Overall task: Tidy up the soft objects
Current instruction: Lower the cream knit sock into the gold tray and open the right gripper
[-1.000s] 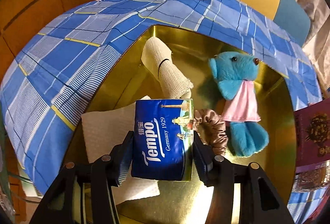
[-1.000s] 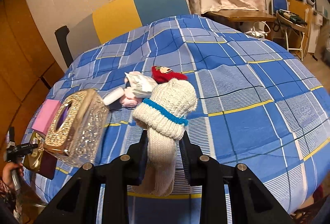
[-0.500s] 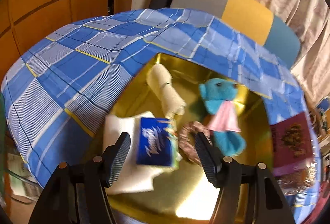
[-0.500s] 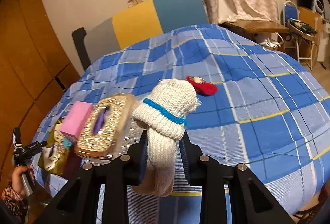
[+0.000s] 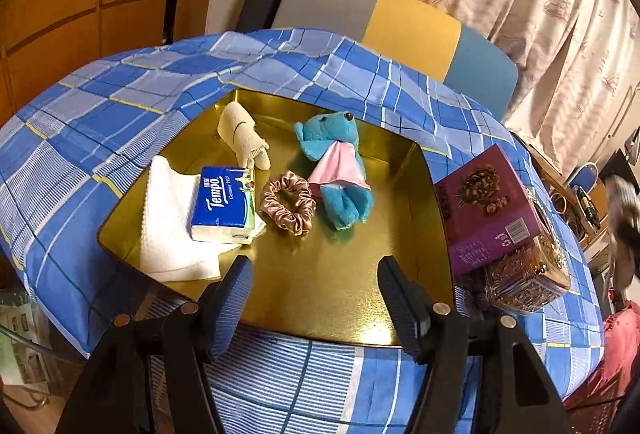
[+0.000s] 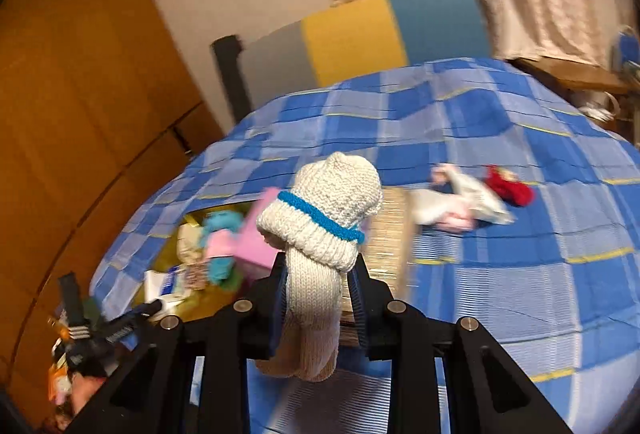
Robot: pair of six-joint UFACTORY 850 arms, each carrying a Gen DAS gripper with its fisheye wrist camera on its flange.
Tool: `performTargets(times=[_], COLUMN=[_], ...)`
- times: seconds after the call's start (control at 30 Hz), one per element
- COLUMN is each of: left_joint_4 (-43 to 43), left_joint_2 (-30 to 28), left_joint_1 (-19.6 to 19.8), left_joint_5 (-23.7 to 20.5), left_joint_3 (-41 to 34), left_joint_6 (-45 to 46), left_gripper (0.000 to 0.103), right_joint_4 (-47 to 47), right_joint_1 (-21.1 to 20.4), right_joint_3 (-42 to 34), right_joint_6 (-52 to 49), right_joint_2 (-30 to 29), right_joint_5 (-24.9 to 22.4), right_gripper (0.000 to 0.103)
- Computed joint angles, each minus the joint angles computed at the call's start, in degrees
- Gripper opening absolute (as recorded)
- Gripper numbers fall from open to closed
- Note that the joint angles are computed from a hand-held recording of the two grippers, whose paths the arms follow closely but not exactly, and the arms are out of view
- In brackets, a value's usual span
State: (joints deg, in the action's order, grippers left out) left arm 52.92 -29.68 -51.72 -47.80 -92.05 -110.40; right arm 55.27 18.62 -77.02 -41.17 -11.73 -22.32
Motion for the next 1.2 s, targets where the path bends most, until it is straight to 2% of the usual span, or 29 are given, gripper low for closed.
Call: performTargets(times=[0.27, 0.37, 0.47, 0.57, 0.7, 0.93, 1.07, 1.17, 1.2], left_joint_4=[5.76, 6.42, 4.85, 5.12, 6.39, 5.95, 5.33, 4.9, 4.72], left_joint_2=[3.56, 4.88, 5.67, 6.19, 6.92, 7.7, 7.75, 7.56, 7.49], left_joint_1=[-1.31, -1.45, -0.94, -0.89, -1.13, -0.7, -0.51, -0.39, -0.36], left_joint_5=[-2.57, -2.67, -1.76, -1.91, -2.5, -1.83, -1.17, -0.71, -0.62], left_joint_3=[5.58, 7.85, 9.11, 9.66, 10.23, 11.37, 11.66, 11.54, 11.48], left_joint_6=[-9.26, -11.96, -12.59, -13.55, -15.07, -16.39, -16.28, -15.81, -15.56], left_gripper=[0.066, 0.066, 0.066, 0.066, 0.066, 0.066, 0.066, 0.066, 0.066], right_joint_4=[-7.13, -12.39, -23.46, -35.72, -47.3, -57.63, -63.83, -68.37, -68.96], right_joint_1=[8.76, 11.22, 13.45, 15.01, 16.35, 17.93, 18.66, 19.09, 19.04], right_joint_3=[-9.87, -14.67, -20.75, -28.33, -39.09, -56.23, -63.73, -71.51, -71.91], right_joint_6=[5.2, 10.99, 22.27, 34.59, 45.3, 51.94, 55.19, 57.61, 58.86], right_joint_2=[-7.39, -11.37, -16.36, -22.26, -30.31, -42.49, -47.52, -52.26, -52.44], right_joint_5=[-1.9, -2.85, -3.88, -7.06, -12.56, -22.07, -25.91, -30.31, -30.42], right_gripper=[0.029, 0.029, 0.029, 0.029, 0.029, 0.03, 0.034, 0.046, 0.048])
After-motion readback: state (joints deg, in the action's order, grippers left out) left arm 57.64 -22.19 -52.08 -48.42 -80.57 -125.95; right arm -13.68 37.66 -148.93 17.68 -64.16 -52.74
